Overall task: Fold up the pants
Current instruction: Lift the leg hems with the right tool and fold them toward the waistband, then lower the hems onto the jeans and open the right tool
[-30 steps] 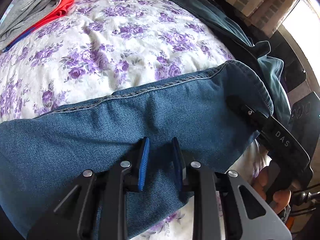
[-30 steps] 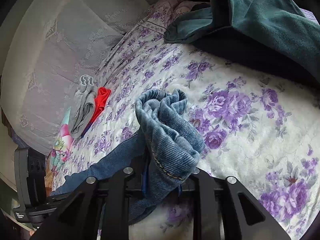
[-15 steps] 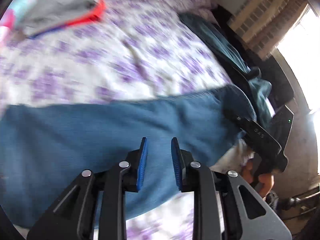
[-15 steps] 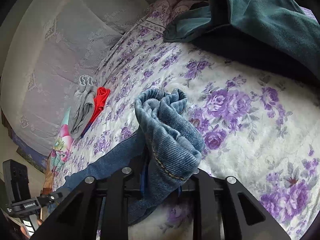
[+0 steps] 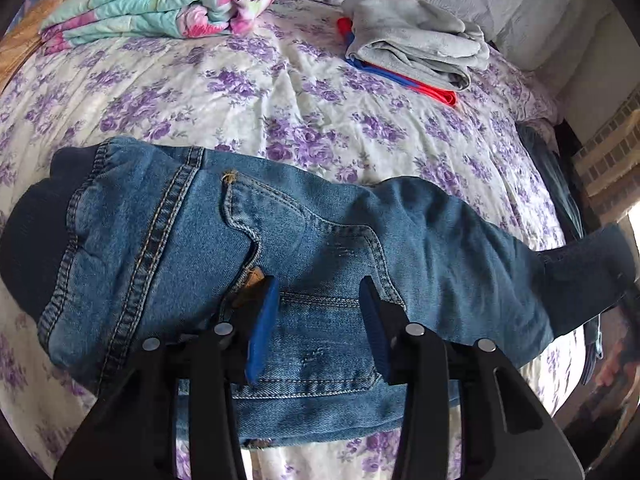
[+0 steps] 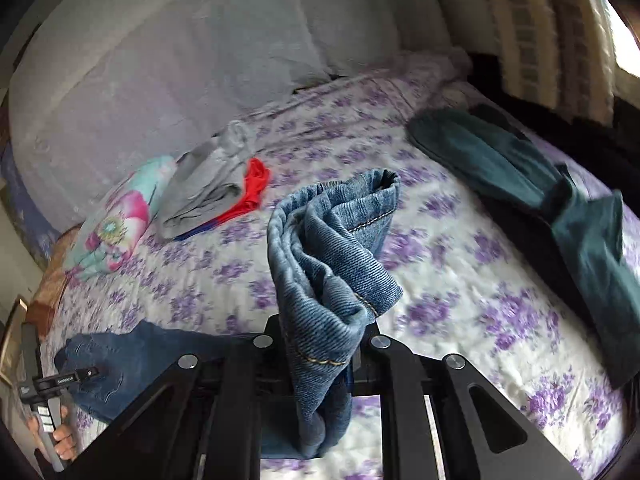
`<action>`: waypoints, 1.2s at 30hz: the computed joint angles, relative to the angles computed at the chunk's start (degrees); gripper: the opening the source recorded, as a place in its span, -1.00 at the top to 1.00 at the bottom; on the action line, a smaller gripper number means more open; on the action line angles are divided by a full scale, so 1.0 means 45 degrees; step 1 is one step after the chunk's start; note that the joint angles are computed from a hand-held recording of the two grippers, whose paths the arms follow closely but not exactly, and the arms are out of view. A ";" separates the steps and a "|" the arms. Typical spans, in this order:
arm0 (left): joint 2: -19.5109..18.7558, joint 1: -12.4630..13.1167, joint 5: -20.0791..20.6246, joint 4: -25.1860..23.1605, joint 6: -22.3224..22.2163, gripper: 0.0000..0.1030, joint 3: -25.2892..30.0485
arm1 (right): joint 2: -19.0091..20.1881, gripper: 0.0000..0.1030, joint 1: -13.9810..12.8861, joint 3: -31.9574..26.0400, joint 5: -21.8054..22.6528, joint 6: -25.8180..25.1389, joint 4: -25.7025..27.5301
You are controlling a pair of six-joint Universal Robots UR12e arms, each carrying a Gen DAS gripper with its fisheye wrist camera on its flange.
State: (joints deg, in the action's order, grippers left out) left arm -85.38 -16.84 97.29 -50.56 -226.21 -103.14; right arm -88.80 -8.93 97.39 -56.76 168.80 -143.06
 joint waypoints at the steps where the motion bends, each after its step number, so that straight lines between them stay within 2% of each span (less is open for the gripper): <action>1: -0.0091 -0.0059 0.0187 0.0067 0.0182 0.21 0.0015 | -0.0152 0.70 0.0452 -0.0004 -0.0263 -0.0729 -0.0005; 3: -0.0138 -0.0057 0.0317 0.0229 0.0385 0.21 -0.0076 | -0.0335 0.70 0.1240 0.0083 -0.0869 -0.1774 -0.0142; 6: -0.0137 -0.0057 0.0403 0.0651 0.0690 0.21 -0.0239 | -0.0391 0.71 0.2597 0.0459 -0.2292 -0.3605 -0.0366; 8: -0.0055 0.0040 0.0207 0.0990 0.0808 0.21 -0.0412 | -0.0330 0.71 0.3291 0.0687 -0.3048 -0.4800 0.0187; 10: 0.0071 0.0130 -0.0055 0.1330 0.0854 0.21 -0.0619 | -0.0271 0.71 0.3719 0.0859 -0.3489 -0.5532 0.0799; 13: 0.0108 0.0142 -0.0111 0.1471 0.0893 0.21 -0.0696 | -0.0154 0.71 0.4100 0.1080 -0.4326 -0.5743 0.0623; 15: 0.0068 0.0080 0.0035 0.1365 0.0966 0.21 -0.0639 | -0.0091 0.64 0.4268 0.1066 -0.4782 -0.5918 0.0853; 16: 0.0062 0.0048 0.0088 0.1344 0.0973 0.20 -0.0632 | -0.0093 0.59 0.4357 0.1177 -0.5046 -0.6161 0.0590; 17: 0.0064 0.0042 0.0094 0.1347 0.0982 0.21 -0.0635 | -0.0171 0.42 0.4442 0.1304 -0.5231 -0.6469 0.0408; 18: 0.0076 0.0046 0.0073 0.1368 0.0972 0.20 -0.0651 | -0.0286 0.28 0.4505 0.1317 -0.5290 -0.6822 0.0688; 19: 0.0086 0.0054 0.0040 0.1399 0.0959 0.20 -0.0666 | -0.0410 0.02 0.4430 0.1235 -0.5031 -0.7033 0.1328; 22: 0.0089 0.0040 0.0013 0.1442 0.0937 0.20 -0.0681 | -0.0670 -0.26 0.4011 0.0301 -0.3317 -0.7594 0.4782; 24: 0.0081 0.0027 0.0034 0.1429 0.0937 0.20 -0.0670 | -0.0732 -0.28 0.3771 -0.0241 -0.2452 -0.7838 0.6064; 25: 0.0078 0.0025 0.0036 0.1434 0.0928 0.20 -0.0668 | -0.0767 -0.26 0.3615 -0.0374 -0.1938 -0.7784 0.6165; 26: 0.0083 0.0034 0.0017 0.1446 0.0928 0.20 -0.0676 | -0.0760 0.02 0.3492 -0.0443 -0.1571 -0.7598 0.5975; 27: 0.0084 0.0025 0.0027 0.1452 0.0905 0.20 -0.0681 | -0.0687 0.33 0.3476 -0.0500 -0.1621 -0.7260 0.5532; 28: 0.0081 0.0026 0.0036 0.1445 0.0917 0.20 -0.0676 | -0.0472 0.92 0.3569 -0.0676 -0.2037 -0.6856 0.5179; 30: 0.0068 0.0018 0.0074 0.1410 0.0940 0.20 -0.0657 | 0.0078 0.95 0.3634 -0.1185 -0.2185 -0.6237 0.5401; 32: 0.0052 -0.0017 0.0155 0.1377 0.0948 0.20 -0.0637 | 0.0661 0.95 0.3833 -0.1517 -0.2714 -0.5440 0.5149; 35: 0.0032 -0.0060 0.0249 0.1387 0.0951 0.19 -0.0629 | 0.1459 1.00 0.4115 -0.1953 -0.3415 -0.4923 0.5803; 36: 0.0023 -0.0078 0.0287 0.1396 0.0971 0.17 -0.0624 | 0.1526 1.00 0.4089 -0.1759 -0.3312 -0.4591 0.5316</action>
